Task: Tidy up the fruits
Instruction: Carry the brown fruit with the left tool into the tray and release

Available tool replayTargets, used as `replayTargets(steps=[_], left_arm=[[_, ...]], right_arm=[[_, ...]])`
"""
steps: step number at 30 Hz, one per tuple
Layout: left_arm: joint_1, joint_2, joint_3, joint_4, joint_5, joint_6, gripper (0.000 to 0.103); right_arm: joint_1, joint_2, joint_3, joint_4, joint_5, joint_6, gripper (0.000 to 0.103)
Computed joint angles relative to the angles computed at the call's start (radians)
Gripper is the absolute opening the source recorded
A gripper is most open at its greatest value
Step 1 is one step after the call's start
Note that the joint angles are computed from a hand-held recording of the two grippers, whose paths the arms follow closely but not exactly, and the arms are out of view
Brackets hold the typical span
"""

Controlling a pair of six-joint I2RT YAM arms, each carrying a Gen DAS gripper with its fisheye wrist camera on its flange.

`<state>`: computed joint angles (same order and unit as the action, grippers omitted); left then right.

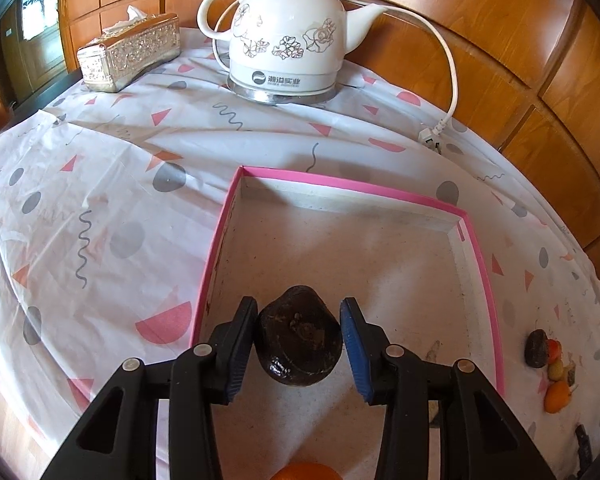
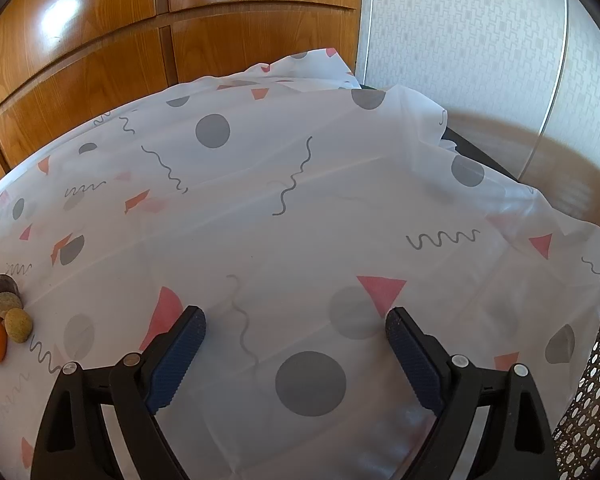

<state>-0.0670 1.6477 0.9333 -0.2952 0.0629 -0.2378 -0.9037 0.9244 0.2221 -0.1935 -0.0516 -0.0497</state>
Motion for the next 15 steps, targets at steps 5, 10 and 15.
replayTargets(steps=[5, 10, 15], left_arm=[[-0.016, -0.092, -0.063, 0.020, -0.033, -0.011, 0.060], [-0.038, -0.250, -0.158, 0.020, -0.048, -0.010, 0.060], [-0.069, -0.411, -0.252, -0.011, -0.059, 0.003, 0.064]], right_arm=[[-0.002, 0.001, 0.001, -0.001, 0.000, -0.002, 0.093], [-0.003, -0.001, 0.003, -0.007, 0.000, -0.004, 0.093], [-0.013, -0.001, 0.012, -0.025, -0.011, -0.017, 0.093]])
